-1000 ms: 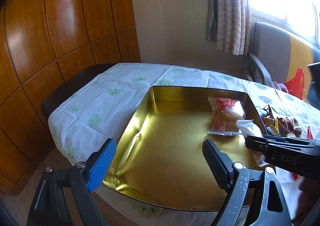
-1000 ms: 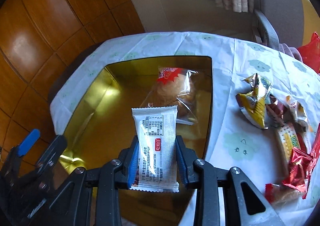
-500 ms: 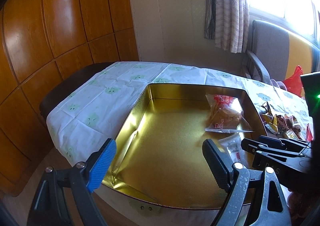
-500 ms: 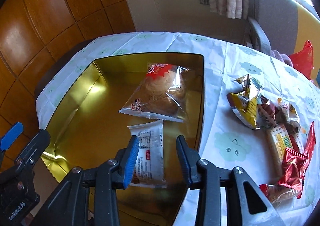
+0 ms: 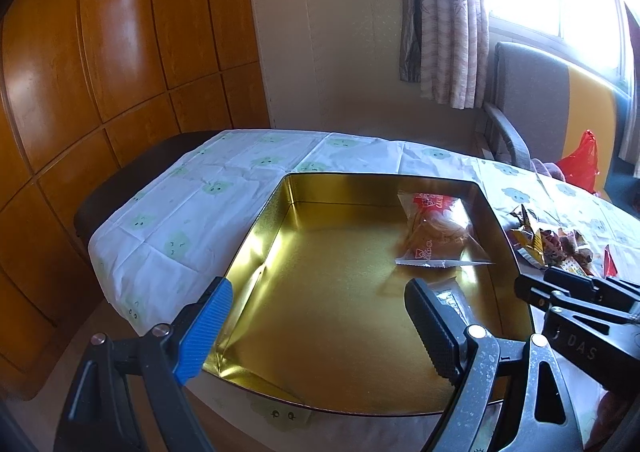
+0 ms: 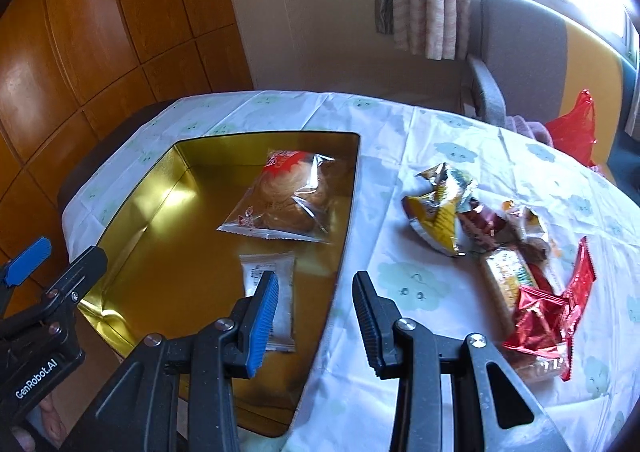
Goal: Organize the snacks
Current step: 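Carry the white sachet over the tin and release it with the right gripper, then grasp the red foil candy with the left gripper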
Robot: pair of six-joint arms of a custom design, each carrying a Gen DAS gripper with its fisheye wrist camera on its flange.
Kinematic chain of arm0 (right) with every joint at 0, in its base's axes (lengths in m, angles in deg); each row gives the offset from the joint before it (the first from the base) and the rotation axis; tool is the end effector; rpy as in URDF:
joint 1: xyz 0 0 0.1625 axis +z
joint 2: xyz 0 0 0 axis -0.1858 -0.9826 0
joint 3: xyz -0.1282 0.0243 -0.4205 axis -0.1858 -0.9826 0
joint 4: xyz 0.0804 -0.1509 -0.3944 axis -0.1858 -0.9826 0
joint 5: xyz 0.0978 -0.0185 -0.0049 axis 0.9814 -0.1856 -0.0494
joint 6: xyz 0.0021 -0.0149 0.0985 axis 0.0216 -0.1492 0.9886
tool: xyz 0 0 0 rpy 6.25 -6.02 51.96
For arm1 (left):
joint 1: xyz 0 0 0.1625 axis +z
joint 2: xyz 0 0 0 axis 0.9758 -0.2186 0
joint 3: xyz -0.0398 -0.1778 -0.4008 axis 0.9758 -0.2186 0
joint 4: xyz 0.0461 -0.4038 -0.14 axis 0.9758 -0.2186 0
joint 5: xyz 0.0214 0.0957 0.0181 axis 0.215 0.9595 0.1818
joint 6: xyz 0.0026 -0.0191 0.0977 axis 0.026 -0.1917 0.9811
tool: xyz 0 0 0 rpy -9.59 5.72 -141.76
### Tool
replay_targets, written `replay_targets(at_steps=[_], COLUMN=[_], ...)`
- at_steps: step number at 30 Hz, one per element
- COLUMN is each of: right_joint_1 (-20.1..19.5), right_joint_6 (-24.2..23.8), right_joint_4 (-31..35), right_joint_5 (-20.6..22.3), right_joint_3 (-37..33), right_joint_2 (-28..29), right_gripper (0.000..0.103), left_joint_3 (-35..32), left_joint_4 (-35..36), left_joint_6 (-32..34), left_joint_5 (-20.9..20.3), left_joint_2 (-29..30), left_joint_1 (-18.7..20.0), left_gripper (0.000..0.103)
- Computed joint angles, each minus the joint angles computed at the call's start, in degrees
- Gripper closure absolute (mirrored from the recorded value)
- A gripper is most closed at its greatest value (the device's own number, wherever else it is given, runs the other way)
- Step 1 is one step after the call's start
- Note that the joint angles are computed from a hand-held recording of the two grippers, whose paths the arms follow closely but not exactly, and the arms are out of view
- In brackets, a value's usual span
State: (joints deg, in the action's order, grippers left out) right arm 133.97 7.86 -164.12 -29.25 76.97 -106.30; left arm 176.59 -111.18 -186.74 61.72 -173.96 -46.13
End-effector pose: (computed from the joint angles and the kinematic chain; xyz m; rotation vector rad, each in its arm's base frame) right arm 0.4044 -0.4386 -0.0519 1.1557 -2.5267 0.4585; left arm -0.0646 -0.3011 0.3183 -0.2841 1.7397 -1.1518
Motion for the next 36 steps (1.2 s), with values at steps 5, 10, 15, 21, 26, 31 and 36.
replay_targets(at_steps=[5, 10, 15, 21, 26, 31, 36], right_joint_1=[0.2, 0.3, 0.7, 0.6, -0.7, -3.3, -7.6], right_joint_6=[-1.5, -3.9, -7.8, -11.6, -11.5, -11.1, -8.9], right_joint_4=[-2.2, -5.1, -8.7, -12.1, -12.3, -13.3, -14.5], right_joint_5=[-2.0, -4.2, -6.4, -7.7, -8.3, -9.1, -12.1], right_joint_3=[1.1, 2.9, 4.9, 6.8, 7.8, 9.8, 12.6], right_joint_2=[-0.4, -1.1, -1.7, -2.1, -2.8, -4.3, -6.9], right_gripper=[0.064, 0.064, 0.064, 0.064, 0.064, 0.064, 0.064], left_joint_3=[0.3, 0.6, 1.0, 1.8, 2.7, 3.2, 3.9], left_joint_4=[-1.3, -2.4, -4.8, -10.3, -17.1, -23.5, -34.9], left_joint_6=[1.6, 2.6, 5.1, 10.8, 18.4, 26.3, 37.6], left_joint_5=[0.4, 0.5, 0.9, 1.5, 2.5, 3.7, 5.4], left_joint_2=[-0.1, -0.5, -0.5, -0.4, -0.5, 0.1, 1.7], left_joint_1=[-0.3, -0.3, 0.2, 0.3, 0.2, -0.2, 0.7], left_gripper=[0.015, 0.015, 0.015, 0.015, 0.015, 0.015, 0.015])
